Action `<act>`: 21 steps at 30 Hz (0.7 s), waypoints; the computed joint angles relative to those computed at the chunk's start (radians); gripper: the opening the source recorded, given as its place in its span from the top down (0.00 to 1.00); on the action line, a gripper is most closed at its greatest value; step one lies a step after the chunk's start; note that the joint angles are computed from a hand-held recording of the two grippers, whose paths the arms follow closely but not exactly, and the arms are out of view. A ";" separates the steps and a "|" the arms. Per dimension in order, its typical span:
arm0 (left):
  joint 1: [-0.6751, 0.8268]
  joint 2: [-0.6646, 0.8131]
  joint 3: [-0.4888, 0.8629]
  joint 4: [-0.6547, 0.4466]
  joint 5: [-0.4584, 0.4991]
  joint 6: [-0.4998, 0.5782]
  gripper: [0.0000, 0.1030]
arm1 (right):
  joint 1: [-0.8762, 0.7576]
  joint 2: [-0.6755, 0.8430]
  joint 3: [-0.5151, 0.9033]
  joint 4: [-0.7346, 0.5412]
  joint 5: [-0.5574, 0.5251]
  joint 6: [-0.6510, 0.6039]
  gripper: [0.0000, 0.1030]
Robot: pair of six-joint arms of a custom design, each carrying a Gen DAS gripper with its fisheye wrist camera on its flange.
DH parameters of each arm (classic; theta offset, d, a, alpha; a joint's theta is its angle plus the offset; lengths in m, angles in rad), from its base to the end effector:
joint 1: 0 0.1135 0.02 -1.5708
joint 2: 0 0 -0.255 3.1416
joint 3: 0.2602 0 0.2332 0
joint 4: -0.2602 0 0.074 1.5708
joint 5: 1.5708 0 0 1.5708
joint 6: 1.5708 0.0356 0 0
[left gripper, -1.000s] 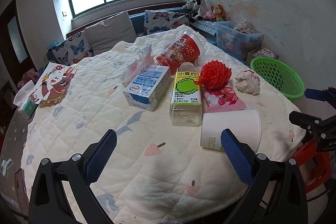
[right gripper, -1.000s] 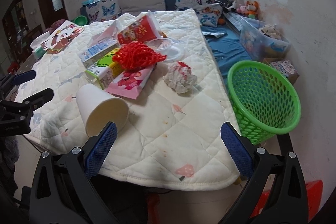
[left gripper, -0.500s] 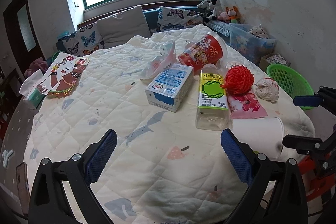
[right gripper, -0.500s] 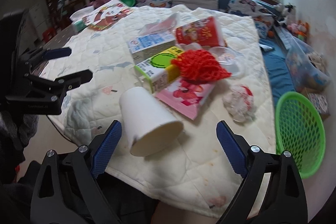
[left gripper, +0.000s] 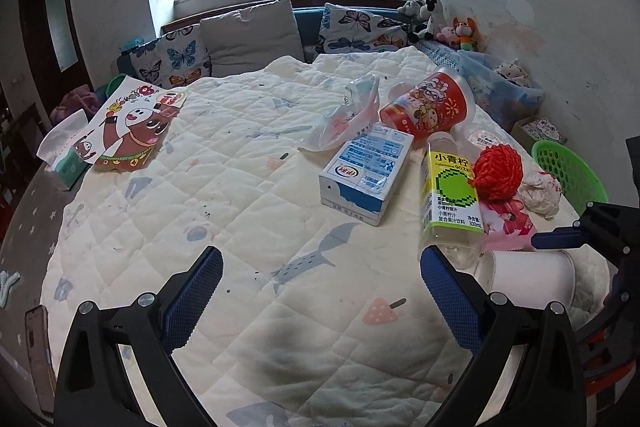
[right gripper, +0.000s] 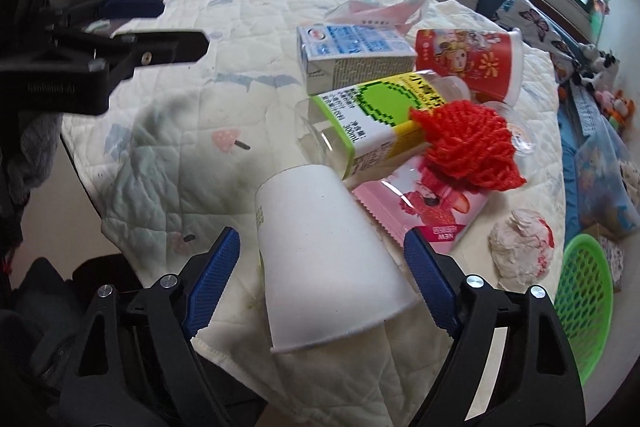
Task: Collect trash
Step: 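Move the right gripper to the white paper cup and grasp it, then lift the paper cup with the right gripper while the left gripper grasps the red mesh net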
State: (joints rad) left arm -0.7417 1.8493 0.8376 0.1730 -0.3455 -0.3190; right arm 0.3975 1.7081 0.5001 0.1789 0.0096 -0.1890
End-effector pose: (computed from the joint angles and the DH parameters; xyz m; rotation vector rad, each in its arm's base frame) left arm 0.2532 -0.2156 0.1195 0.3383 2.3237 -0.1016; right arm 0.2283 0.0955 0.0828 -0.7486 2.4911 0.0627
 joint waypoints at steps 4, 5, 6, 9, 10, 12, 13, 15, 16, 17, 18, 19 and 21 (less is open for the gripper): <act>0.013 0.028 0.034 -0.006 0.028 0.011 0.07 | -0.008 0.014 -0.006 0.009 -0.004 -0.007 0.30; 0.013 0.034 0.043 -0.006 0.037 0.013 0.07 | -0.010 0.004 -0.016 0.014 -0.007 -0.002 0.30; 0.014 0.043 0.056 -0.009 0.045 0.015 0.07 | -0.015 -0.007 -0.027 0.018 -0.012 0.001 0.30; 0.008 0.062 0.088 -0.014 0.052 0.027 0.07 | -0.029 -0.056 -0.066 0.024 -0.024 0.008 0.31; 0.008 0.069 0.103 -0.020 0.055 0.030 0.07 | -0.035 -0.076 -0.082 0.026 -0.028 0.013 0.31; 0.007 0.086 0.140 -0.035 0.075 0.037 0.08 | -0.054 -0.125 -0.110 0.014 -0.039 0.018 0.32; 0.006 0.093 0.155 -0.040 0.086 0.040 0.08 | -0.068 -0.159 -0.127 0.004 -0.045 0.018 0.33; -0.003 0.112 0.189 -0.052 0.104 0.050 0.14 | -0.097 -0.220 -0.157 -0.014 -0.051 0.016 0.33; -0.010 0.126 0.213 -0.066 0.110 0.053 0.16 | -0.116 -0.250 -0.171 -0.025 -0.057 0.011 0.33; -0.018 0.141 0.239 -0.080 0.118 0.053 0.17 | -0.140 -0.287 -0.187 -0.040 -0.067 0.007 0.33; -0.024 0.154 0.257 -0.084 0.134 0.053 0.17 | -0.165 -0.318 -0.199 -0.055 -0.075 -0.001 0.33; -0.030 0.167 0.275 -0.089 0.149 0.055 0.17 | -0.183 -0.343 -0.207 -0.066 -0.079 -0.006 0.33; -0.048 0.195 0.317 -0.103 0.166 0.059 0.18 | -0.242 -0.391 -0.223 -0.092 -0.097 -0.026 0.33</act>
